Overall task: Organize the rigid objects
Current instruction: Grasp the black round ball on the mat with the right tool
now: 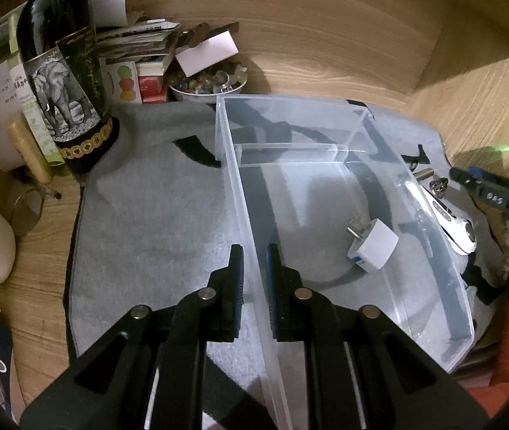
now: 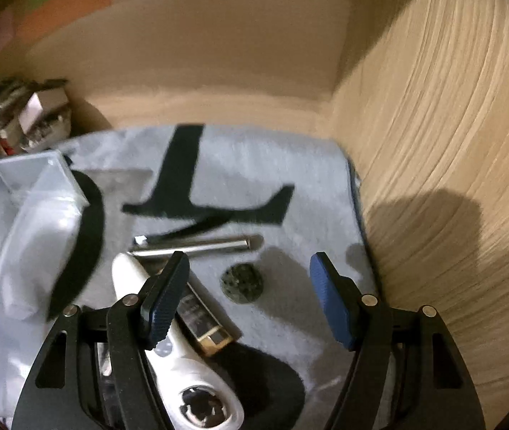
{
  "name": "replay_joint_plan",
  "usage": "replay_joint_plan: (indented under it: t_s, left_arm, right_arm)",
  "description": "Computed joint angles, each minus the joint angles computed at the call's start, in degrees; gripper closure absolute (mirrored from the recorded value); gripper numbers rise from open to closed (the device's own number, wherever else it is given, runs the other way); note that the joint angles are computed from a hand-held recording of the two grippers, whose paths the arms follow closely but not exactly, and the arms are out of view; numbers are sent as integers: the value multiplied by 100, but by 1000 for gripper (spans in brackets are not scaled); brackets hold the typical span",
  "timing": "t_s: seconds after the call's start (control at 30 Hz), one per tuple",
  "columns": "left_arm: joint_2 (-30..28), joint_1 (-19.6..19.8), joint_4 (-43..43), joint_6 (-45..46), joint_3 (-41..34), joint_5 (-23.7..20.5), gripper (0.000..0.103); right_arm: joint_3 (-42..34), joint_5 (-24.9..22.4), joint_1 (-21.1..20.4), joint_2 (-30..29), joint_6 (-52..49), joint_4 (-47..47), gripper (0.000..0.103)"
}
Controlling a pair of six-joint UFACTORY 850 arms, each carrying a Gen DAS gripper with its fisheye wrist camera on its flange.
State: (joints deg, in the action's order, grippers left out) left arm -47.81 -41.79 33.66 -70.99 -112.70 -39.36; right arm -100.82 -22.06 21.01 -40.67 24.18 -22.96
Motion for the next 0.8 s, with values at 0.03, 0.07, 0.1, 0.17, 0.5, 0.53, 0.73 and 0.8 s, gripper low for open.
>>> replay_joint_plan:
  t_s: [0.03, 0.07, 0.1, 0.17, 0.5, 0.53, 0.73, 0.8]
  left_arm:
    - [-3, -1, 3, 5, -7, -12, 91]
    - [-7, -1, -7, 21, -16, -23, 91]
    - [-12, 2, -21, 31, -25, -25, 91]
    - [1, 15, -70, 37, -7, 6, 91]
    - [-22, 12, -90, 55, -42, -14, 91]
    - [-25, 12, -89, 60, -45, -18, 91]
    - [-31, 27, -120, 102, -43, 11, 91]
    - [-33, 26, -117, 101, -48, 8, 91]
  right_arm:
    - [-90, -74, -26, -74, -239, 280, 37]
    - [-168, -152, -48, -135, -447, 518, 37]
    - [-226, -193, -75, -184, -630, 709, 37]
    - [-332, -289, -96, -270, -744, 849, 40]
    - [-545, -510, -144, -451, -1146, 1264, 74]
    - [-473, -437, -137, -393, -1112, 1213, 74]
    - [-170, -85, -68, -69, -1053, 1085, 74]
    - [-53, 35, -27, 64, -1012, 988, 74]
